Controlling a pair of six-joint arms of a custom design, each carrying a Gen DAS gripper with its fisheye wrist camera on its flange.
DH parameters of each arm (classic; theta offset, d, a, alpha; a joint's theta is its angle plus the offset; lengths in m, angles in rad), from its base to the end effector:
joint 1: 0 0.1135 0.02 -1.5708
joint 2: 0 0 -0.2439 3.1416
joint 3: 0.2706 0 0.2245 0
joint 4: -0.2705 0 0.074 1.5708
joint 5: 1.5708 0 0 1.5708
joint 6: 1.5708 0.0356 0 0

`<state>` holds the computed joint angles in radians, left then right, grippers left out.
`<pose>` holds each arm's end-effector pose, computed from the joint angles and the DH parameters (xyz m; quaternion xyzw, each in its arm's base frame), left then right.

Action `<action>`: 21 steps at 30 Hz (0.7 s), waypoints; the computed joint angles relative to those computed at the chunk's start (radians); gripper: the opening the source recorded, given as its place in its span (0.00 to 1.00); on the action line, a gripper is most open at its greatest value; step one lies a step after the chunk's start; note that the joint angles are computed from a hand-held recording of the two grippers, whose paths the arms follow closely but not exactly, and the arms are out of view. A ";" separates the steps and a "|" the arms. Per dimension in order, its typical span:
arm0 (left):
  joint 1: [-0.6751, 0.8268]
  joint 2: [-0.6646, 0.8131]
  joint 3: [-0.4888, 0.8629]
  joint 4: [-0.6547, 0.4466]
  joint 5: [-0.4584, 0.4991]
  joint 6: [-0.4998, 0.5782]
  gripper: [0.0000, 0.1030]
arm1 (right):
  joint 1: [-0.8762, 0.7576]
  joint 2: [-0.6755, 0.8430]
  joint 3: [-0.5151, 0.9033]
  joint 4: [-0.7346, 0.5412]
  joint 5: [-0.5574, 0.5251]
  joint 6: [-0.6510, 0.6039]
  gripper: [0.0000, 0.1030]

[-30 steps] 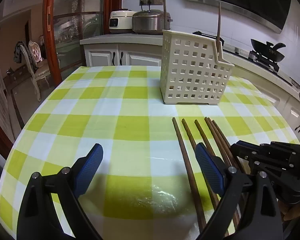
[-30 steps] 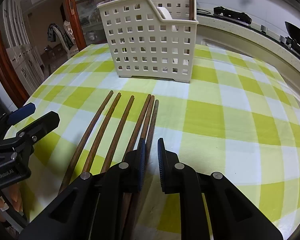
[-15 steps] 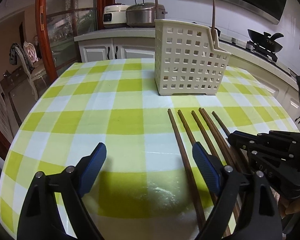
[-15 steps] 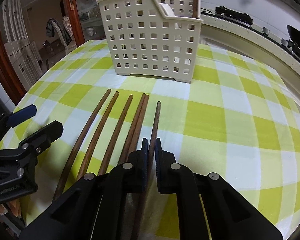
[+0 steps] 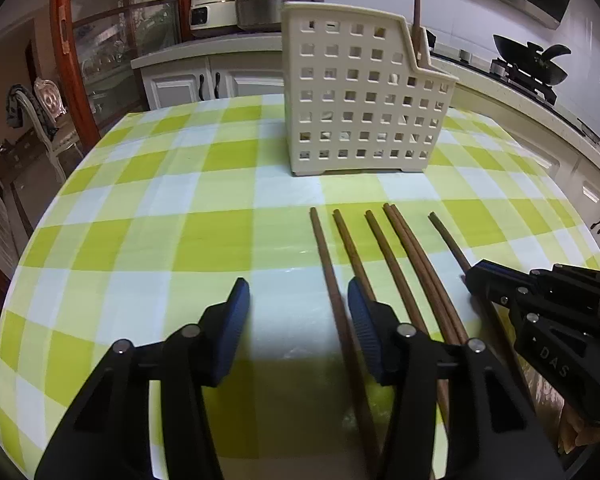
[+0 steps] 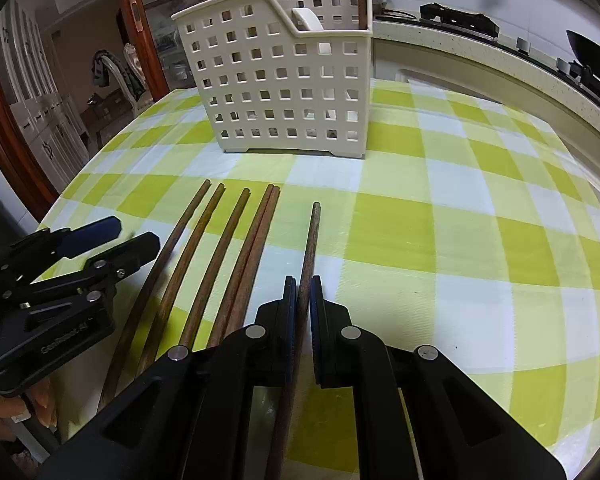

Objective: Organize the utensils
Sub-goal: 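Return the right gripper over the remaining chopsticks and close on one, then lift a chopstick upright with the right gripper while the left gripper grasps another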

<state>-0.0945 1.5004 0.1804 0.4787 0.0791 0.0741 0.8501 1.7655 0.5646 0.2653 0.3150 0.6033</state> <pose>0.1865 -0.0205 0.0805 0.0927 0.9290 -0.0406 0.3561 0.1834 0.1921 0.0860 -0.0669 0.9371 0.0936 0.3295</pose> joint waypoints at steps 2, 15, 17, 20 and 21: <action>-0.015 0.023 0.011 0.001 -0.012 -0.004 0.38 | -0.002 -0.002 -0.004 0.005 -0.004 0.000 0.07; -0.077 0.100 0.045 0.017 -0.045 -0.015 0.15 | 0.011 0.011 0.024 -0.031 0.019 -0.018 0.08; -0.075 0.101 0.044 0.018 -0.045 -0.011 0.08 | 0.013 0.014 0.029 -0.036 0.023 -0.019 0.08; -0.056 0.103 0.046 0.018 -0.022 -0.008 0.08 | 0.017 0.016 0.034 -0.043 0.031 -0.021 0.08; -0.051 0.105 0.047 0.019 -0.015 -0.007 0.07 | 0.017 0.015 0.035 -0.045 0.031 -0.019 0.08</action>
